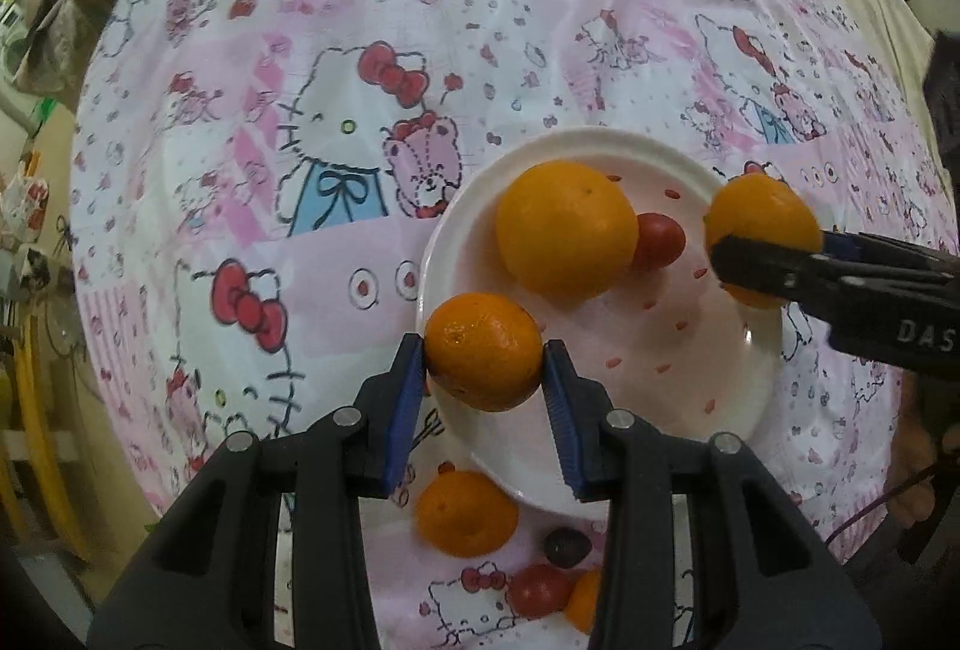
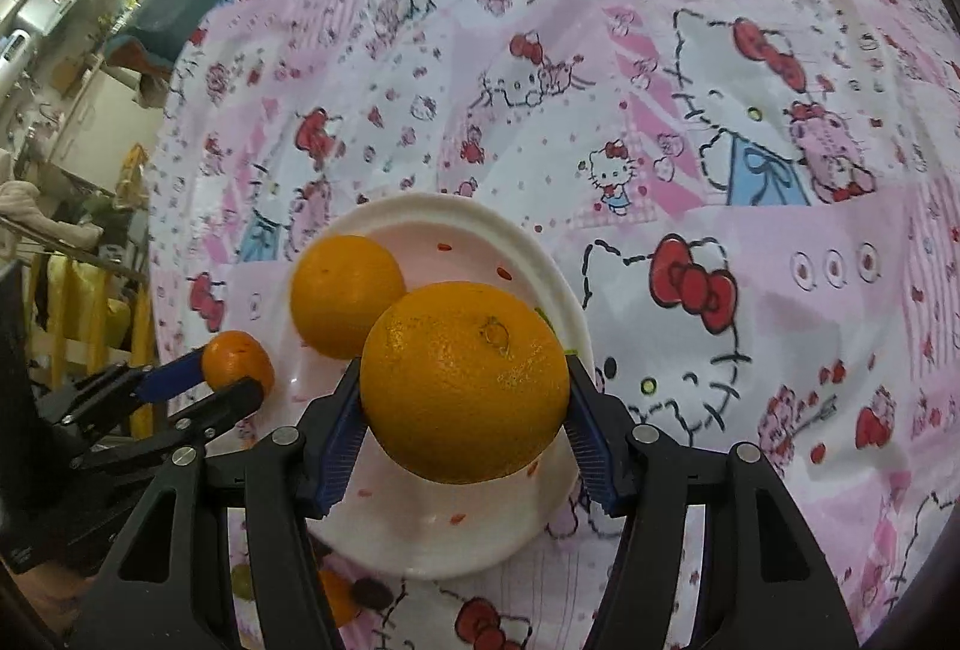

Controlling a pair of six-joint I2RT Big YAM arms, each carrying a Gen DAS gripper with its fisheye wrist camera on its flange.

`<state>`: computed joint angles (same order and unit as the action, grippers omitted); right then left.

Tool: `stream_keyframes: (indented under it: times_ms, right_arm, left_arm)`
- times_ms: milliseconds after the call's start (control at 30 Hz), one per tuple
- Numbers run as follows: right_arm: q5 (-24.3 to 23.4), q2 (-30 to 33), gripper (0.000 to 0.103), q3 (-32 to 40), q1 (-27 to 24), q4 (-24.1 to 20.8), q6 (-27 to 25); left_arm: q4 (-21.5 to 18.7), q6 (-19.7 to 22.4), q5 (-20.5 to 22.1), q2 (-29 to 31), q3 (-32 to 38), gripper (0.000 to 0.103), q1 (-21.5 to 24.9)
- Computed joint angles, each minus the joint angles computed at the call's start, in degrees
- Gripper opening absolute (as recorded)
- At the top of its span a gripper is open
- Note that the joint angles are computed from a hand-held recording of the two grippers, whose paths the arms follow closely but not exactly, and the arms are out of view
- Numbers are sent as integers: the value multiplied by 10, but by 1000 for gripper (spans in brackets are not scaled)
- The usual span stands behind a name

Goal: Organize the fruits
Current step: 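Lower the large orange onto the plate with the right gripper while the left gripper places the mandarin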

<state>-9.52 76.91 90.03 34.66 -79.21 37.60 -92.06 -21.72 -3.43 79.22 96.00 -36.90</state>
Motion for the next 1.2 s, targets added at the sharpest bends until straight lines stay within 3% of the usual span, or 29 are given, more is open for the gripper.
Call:
stream_keyframes:
  times_ms: [500, 1033, 1100, 1200]
  right_arm:
    - [18, 14, 65, -6, 1, 6, -5]
    - [-17, 1, 65, -22, -12, 17, -3]
    - [-21, -3, 73, -24, -14, 25, 3]
    - [-18, -4, 75, -24, -13, 27, 5]
  left_arm:
    - [5, 17, -4, 29, -3, 35, -10]
    - [16, 18, -11, 30, -7, 38, -12]
    - [16, 19, -11, 30, -7, 38, -12]
    - [17, 19, -12, 28, -9, 38, -14]
